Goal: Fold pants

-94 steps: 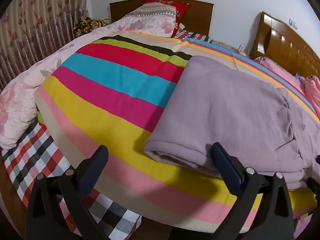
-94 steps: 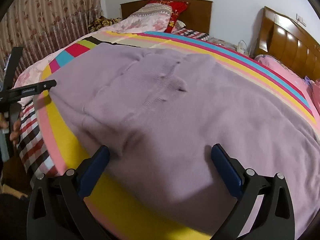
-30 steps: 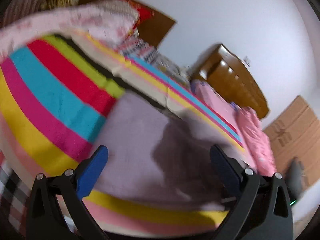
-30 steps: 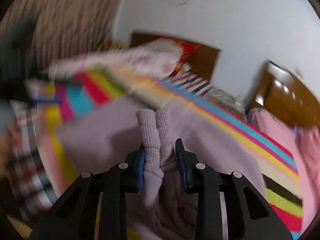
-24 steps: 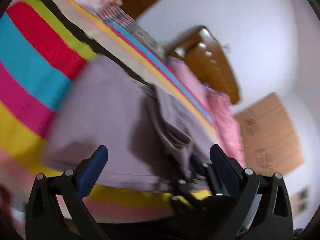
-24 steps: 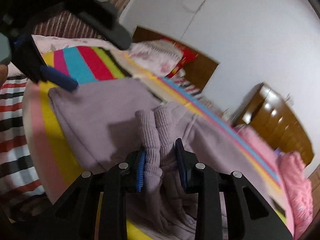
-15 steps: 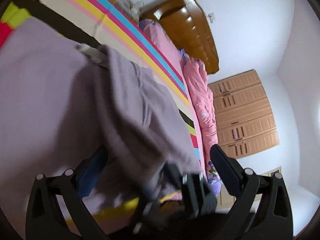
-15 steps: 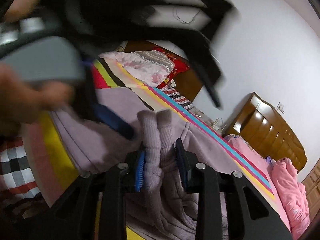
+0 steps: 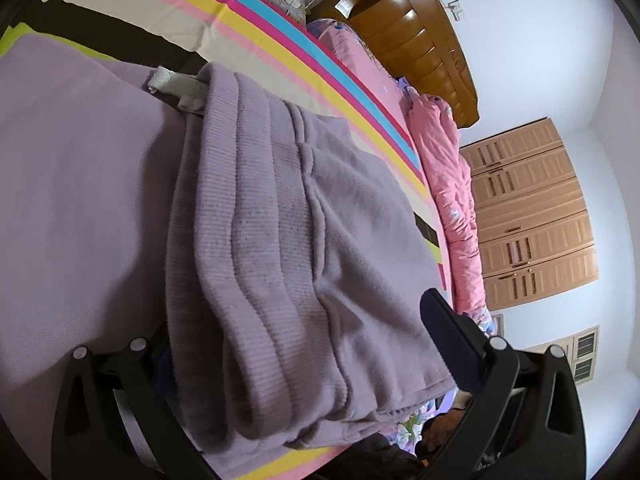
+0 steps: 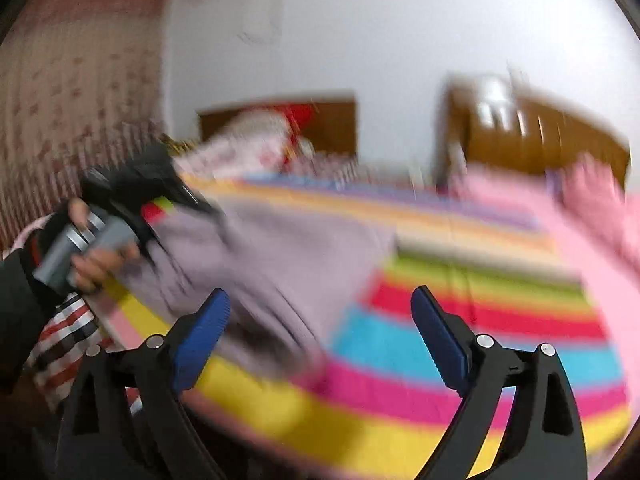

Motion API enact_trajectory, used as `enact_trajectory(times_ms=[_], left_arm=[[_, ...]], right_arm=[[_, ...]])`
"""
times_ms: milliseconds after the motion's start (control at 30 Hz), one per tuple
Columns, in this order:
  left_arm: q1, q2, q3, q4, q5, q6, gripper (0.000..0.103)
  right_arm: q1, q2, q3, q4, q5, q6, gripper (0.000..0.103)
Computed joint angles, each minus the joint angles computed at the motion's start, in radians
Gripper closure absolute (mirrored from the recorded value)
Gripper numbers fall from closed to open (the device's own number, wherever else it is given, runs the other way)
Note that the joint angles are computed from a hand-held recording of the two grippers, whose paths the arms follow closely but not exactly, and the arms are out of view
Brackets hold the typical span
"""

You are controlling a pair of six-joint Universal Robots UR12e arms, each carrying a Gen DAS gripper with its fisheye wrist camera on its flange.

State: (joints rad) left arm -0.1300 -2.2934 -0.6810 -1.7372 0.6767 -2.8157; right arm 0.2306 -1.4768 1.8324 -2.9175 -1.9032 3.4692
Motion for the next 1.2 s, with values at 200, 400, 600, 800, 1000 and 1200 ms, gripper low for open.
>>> enact_trajectory(times_ms=[200, 400, 600, 800, 1000, 1200], left_arm=[[0.002, -0.003, 0.008, -0.012, -0.005, -0.036, 0.002], [-0.016, 0.080, -0.111, 0.232, 0.141, -0.093, 0.079], [-0.028, 0.131, -0.063, 0.317, 0.077, 0.038, 0.081], [0.057, 0.135, -0.079, 0.419, 0.067, -0.086, 0.082], [0.142, 0.126, -0.284, 0.440, 0.016, -0.257, 0.080], [0.139, 0.149, -0.311, 0.539, 0.009, -0.271, 0.081]], right_arm=[[-0.016, 0.026, -0.021, 0.124, 0.084, 0.072, 0.015], [0.022, 0.118, -0.124, 0.210, -0.035, 0.023, 0.015], [0.062, 0.174, -0.176, 0.241, -0.188, 0.003, 0.015], [0.077, 0.189, -0.185, 0.236, -0.249, -0.022, 0.014], [0.087, 0.187, -0.176, 0.206, -0.231, -0.058, 0.013], [0.087, 0.187, -0.191, 0.236, -0.237, -0.062, 0.013]])
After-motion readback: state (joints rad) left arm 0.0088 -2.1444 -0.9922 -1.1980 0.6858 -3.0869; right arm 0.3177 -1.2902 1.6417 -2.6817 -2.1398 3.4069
